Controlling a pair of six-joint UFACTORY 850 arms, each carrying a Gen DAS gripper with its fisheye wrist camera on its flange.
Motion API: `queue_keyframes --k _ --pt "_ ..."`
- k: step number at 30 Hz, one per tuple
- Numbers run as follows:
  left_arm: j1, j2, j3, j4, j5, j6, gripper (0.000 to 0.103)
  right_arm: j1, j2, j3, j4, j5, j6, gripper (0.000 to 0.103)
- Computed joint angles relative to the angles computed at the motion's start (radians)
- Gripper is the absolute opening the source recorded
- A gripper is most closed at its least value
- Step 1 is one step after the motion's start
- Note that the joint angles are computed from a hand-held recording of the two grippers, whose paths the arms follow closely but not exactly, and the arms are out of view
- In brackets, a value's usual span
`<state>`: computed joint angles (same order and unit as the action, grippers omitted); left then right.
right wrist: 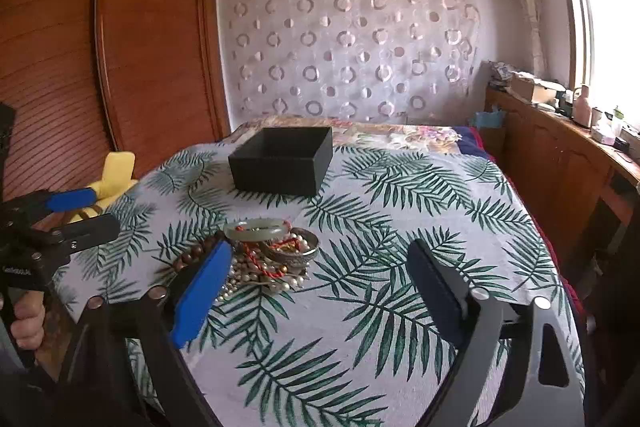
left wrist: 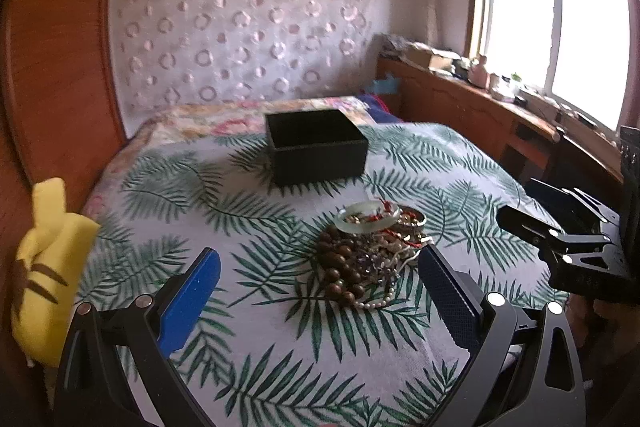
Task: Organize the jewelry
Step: 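Grasp the jade bangle with the left tool while the right tool reaches the silver bangle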
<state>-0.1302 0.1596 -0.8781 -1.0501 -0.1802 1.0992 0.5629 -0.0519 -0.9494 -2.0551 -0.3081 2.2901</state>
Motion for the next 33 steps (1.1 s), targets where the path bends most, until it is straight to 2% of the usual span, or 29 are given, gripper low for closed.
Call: queue_keyframes --k 4,6,10,15,17,28,33 --pt "0.004 -0.075 -0.05 0.009 -0.06 0.018 0.095 -0.03 -0.033 -0.019 -0.015 0.065 -0.008 0.077" --pt "0.004 -0.105 -0.073 0.028 -0.083 0.004 0.095 -0.038 -0.043 -0.026 -0.023 0.088 -0.008 0.076" --pt "0.01 -0.171 -0.132 0.068 -0.147 -0.036 0.095 -0.048 -0.062 -0.038 -0.032 0.118 -0.012 0.075" --pt "0.0 -0.234 -0.196 0.138 -0.192 -0.105 0.095 -0.052 -0.081 -0.052 -0.026 0.152 -0.034 0.075" --pt "-0.004 -0.265 -0.228 0.173 -0.213 -0.146 0.09 -0.052 -0.088 -0.06 -0.009 0.165 -0.056 0.076" --pt "-0.025 -0.427 -0.41 0.294 -0.349 -0.313 0.089 -0.045 -0.093 -0.066 0.019 0.165 -0.099 0.076" --pt "-0.045 -0.466 -0.454 0.388 -0.358 -0.396 0.088 -0.042 -0.097 -0.072 0.046 0.162 -0.136 0.076"
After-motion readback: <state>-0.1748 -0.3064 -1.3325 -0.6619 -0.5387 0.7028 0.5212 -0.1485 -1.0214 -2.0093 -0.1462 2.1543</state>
